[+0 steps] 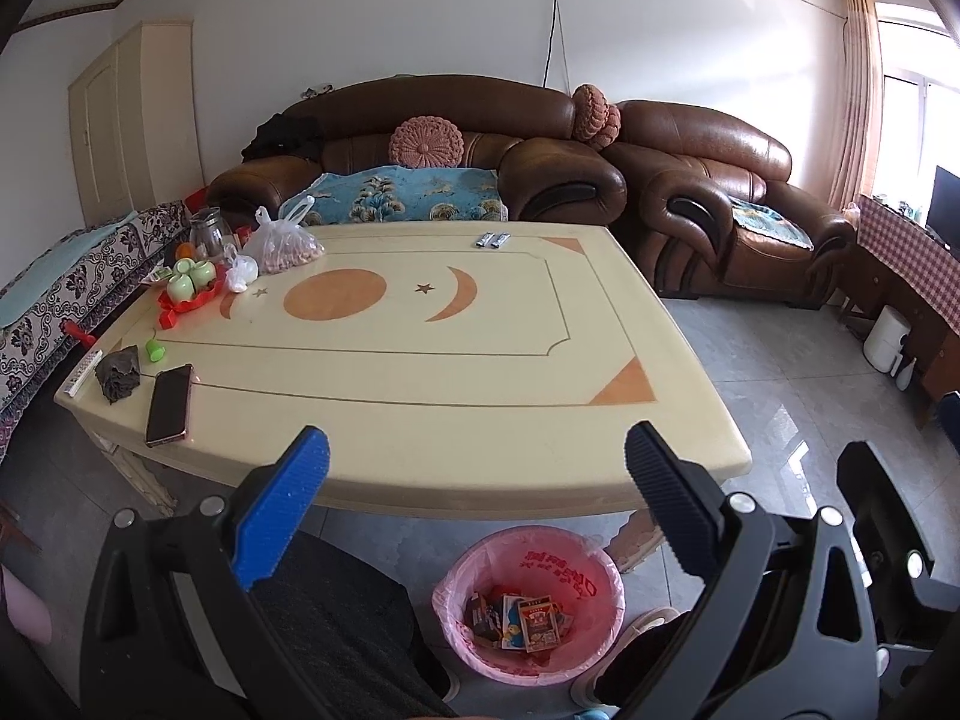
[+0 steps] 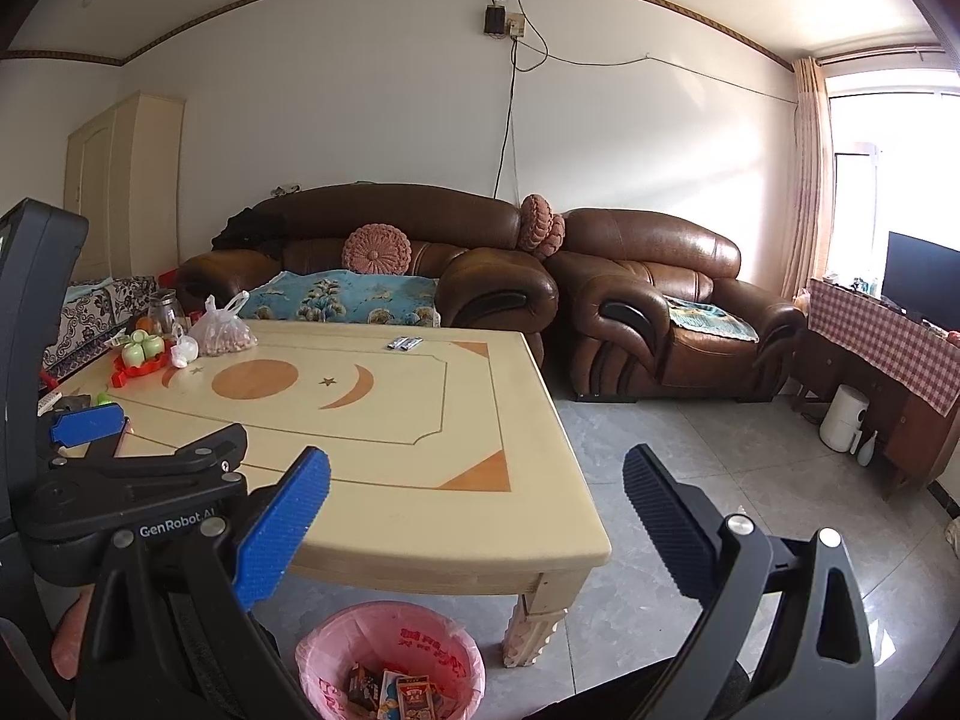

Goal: Collect trash

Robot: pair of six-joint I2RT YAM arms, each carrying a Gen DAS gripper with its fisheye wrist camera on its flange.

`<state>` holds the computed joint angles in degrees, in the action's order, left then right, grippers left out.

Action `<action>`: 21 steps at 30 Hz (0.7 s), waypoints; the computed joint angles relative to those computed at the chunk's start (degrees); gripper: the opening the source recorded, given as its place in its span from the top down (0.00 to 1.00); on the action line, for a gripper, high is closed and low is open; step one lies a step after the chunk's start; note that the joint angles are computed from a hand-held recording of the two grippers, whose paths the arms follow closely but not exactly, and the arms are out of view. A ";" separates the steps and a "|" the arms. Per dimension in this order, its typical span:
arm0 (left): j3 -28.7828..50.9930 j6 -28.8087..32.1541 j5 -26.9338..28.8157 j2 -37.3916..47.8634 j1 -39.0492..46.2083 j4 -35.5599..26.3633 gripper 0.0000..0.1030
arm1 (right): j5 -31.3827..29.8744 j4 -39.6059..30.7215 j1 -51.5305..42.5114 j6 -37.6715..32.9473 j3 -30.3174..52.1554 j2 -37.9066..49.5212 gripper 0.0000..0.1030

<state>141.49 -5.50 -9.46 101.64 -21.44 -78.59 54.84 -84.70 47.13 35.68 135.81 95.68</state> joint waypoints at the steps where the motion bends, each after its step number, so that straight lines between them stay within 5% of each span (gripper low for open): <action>1: -0.02 -0.06 -0.15 0.02 -0.06 0.02 0.06 | 0.13 -0.20 0.06 -0.02 0.37 0.22 0.07; 21: 1.11 -0.25 -0.01 0.38 -0.33 -0.67 0.06 | 0.95 0.10 0.63 0.00 -0.17 -0.08 0.07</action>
